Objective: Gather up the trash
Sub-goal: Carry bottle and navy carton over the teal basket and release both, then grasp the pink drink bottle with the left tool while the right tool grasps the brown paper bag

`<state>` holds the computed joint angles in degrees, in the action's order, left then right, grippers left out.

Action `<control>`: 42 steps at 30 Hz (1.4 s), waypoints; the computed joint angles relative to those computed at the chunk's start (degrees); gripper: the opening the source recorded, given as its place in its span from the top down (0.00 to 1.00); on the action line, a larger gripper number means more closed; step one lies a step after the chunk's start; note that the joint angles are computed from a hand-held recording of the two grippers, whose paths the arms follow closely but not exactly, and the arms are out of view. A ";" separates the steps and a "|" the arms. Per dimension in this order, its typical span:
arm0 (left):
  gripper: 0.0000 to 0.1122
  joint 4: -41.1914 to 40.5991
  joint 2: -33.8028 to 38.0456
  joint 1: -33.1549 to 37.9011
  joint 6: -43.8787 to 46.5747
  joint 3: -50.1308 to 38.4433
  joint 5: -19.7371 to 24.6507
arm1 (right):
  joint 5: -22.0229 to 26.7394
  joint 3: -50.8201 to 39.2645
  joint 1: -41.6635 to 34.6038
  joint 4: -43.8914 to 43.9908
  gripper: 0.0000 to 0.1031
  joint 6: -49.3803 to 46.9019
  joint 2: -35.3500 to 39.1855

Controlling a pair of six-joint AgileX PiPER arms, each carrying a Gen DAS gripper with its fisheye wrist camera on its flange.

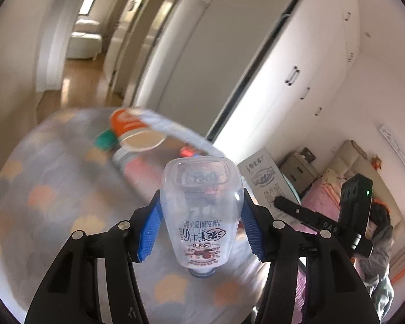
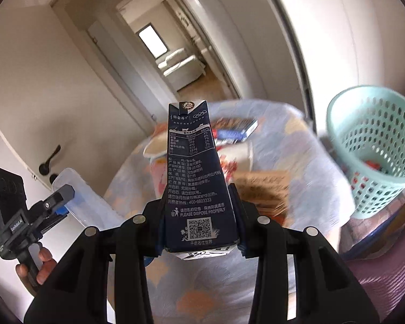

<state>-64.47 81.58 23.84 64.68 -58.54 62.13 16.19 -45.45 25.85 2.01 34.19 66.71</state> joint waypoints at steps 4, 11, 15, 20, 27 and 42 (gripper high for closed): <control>0.53 0.30 0.82 -7.43 -3.50 -4.97 -0.35 | 2.51 0.52 -4.50 -4.08 0.65 2.22 -4.58; 0.53 0.22 4.72 -26.84 -8.57 -16.82 -8.65 | 5.65 0.26 -21.39 1.86 0.65 -7.87 -9.68; 0.53 4.42 13.11 -38.86 -15.09 -27.04 -14.28 | 6.01 1.25 -32.45 6.62 0.65 -15.03 -10.04; 0.53 14.86 25.25 -49.59 -26.91 -39.63 -19.21 | 5.55 2.71 -45.11 20.87 0.65 -31.08 -4.83; 0.53 31.11 42.63 -57.38 -43.75 -56.24 -21.64 | 4.31 2.07 -52.64 30.64 0.65 -42.77 5.58; 0.32 29.86 45.37 -55.35 -46.08 -57.55 -22.14 | 2.36 -3.48 -50.40 29.79 0.50 -43.26 20.11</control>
